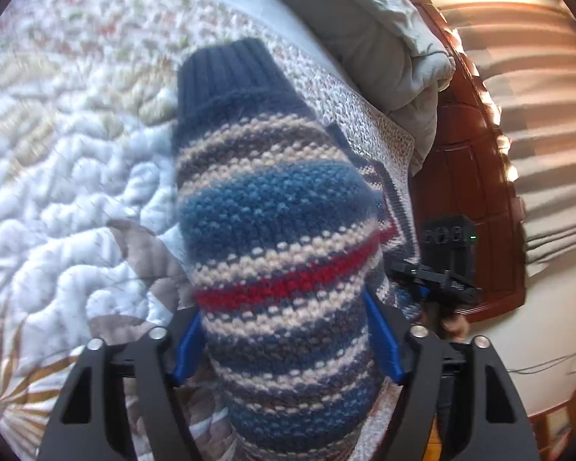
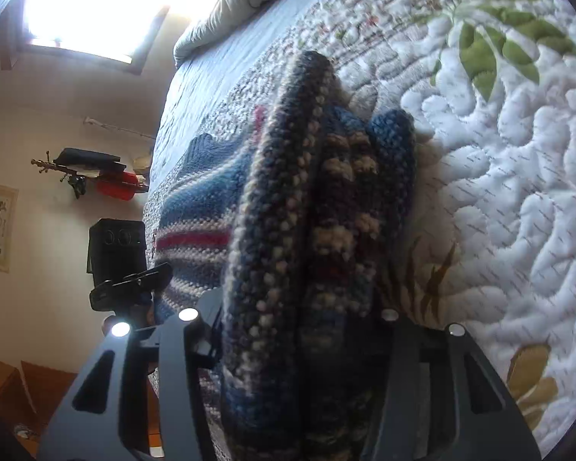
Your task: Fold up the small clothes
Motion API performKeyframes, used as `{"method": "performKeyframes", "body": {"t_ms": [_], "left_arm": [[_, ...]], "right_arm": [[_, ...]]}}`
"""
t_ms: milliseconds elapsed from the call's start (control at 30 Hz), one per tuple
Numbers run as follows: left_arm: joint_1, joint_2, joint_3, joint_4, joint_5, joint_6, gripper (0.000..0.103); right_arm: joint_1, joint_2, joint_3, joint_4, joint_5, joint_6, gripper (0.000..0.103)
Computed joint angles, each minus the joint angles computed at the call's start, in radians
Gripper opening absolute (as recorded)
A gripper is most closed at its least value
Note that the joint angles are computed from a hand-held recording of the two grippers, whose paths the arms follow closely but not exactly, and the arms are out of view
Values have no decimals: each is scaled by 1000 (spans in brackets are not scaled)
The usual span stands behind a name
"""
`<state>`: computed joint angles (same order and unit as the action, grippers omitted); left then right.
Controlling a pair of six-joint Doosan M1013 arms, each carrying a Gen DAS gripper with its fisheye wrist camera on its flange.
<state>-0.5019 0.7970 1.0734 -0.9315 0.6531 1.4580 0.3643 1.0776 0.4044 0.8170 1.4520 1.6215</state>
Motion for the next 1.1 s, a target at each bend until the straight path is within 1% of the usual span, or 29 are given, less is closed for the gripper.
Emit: {"method": "performKeyframes", "body": {"t_ms": [100,133,267,433,500,633,667,767,867,967,1033,1100], "left_arm": [[-7,-32,16,63,-9,-40,68],[-8,-50,33,69,-14,-42,68],[-10,-134,123,88,-29,-27,68],[-21,-283,304,127,-79,-41,68],[-31,-352,392,160,-105,-67,68],[-51,-481,570,178,-177,-99,67],[-55,-504,603,183,-189,-110,67],[-68,-575,726,125,-240,-95,67],[-83,-625,828,74,-288,-85,67],[-92,-657,909,-34,-333,-11,67],[-95,-668,943,-88,-351,38,67],[-95,-676,972,-180,-373,137,67]], "right_arm": [[14,-54,68,-5,-48,-21,43],[20,-68,84,-7,-58,-26,43],[52,-162,218,25,-127,-87,43],[108,-265,385,86,-204,-149,43],[140,-314,467,101,-254,-167,43],[202,-390,613,147,-333,-199,43],[220,-410,653,163,-350,-214,43],[266,-440,727,184,-378,-234,43],[312,-458,774,172,-399,-227,43],[348,-466,804,157,-414,-215,43],[367,-466,811,147,-420,-207,43],[379,-460,808,145,-432,-210,43]]}}
